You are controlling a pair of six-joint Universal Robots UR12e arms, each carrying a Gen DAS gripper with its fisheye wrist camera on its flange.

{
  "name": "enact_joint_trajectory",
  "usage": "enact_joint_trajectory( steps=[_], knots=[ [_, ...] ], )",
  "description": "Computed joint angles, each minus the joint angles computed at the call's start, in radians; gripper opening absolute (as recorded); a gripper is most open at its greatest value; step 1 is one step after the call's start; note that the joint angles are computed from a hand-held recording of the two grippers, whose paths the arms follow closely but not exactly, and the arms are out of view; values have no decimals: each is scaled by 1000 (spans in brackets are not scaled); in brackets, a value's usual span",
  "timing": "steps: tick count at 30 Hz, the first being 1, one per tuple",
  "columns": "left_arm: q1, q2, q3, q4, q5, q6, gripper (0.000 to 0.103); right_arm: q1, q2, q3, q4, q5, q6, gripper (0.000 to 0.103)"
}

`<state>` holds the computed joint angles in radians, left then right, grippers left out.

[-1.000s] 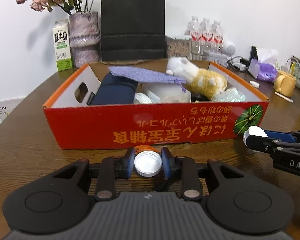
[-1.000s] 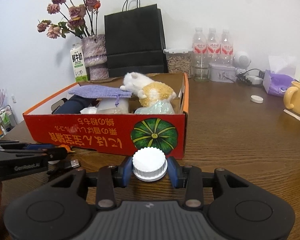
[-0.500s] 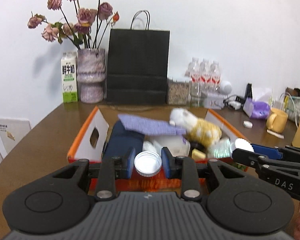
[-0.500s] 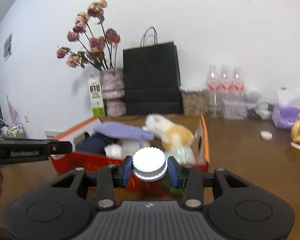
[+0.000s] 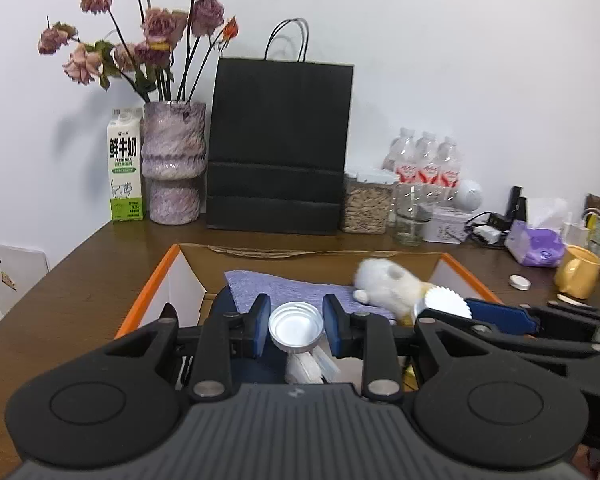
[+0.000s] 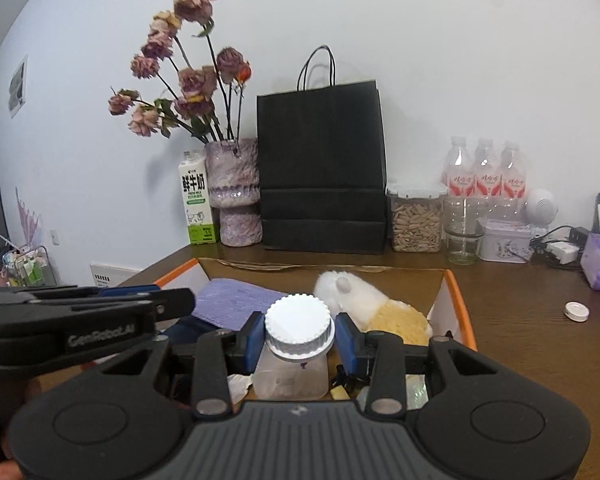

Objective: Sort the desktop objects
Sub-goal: 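Carry both white caps over the box and lower them inside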

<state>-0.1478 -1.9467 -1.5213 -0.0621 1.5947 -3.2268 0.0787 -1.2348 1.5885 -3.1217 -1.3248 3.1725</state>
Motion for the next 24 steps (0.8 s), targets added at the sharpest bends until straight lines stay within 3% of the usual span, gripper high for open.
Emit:
enact_joint_trajectory(
  steps=[4, 9, 22, 23, 24],
  knots=[
    [4, -11, 5, -56, 8, 12, 29, -9, 7, 2, 57, 20, 9, 37],
    [-3, -11, -10, -31, 30, 58, 29, -7, 3, 14, 47, 21, -4, 37],
    [-13, -14, -19, -14, 57, 87, 30, 5, 4, 21, 56, -21, -24, 37],
    [-14, -15, -20, -9, 63, 85, 32, 6, 4, 21, 53, -26, -23, 38],
    [-15, -15, -21, -2, 71, 85, 36, 7, 4, 22, 49, -32, -21, 47]
  ],
)
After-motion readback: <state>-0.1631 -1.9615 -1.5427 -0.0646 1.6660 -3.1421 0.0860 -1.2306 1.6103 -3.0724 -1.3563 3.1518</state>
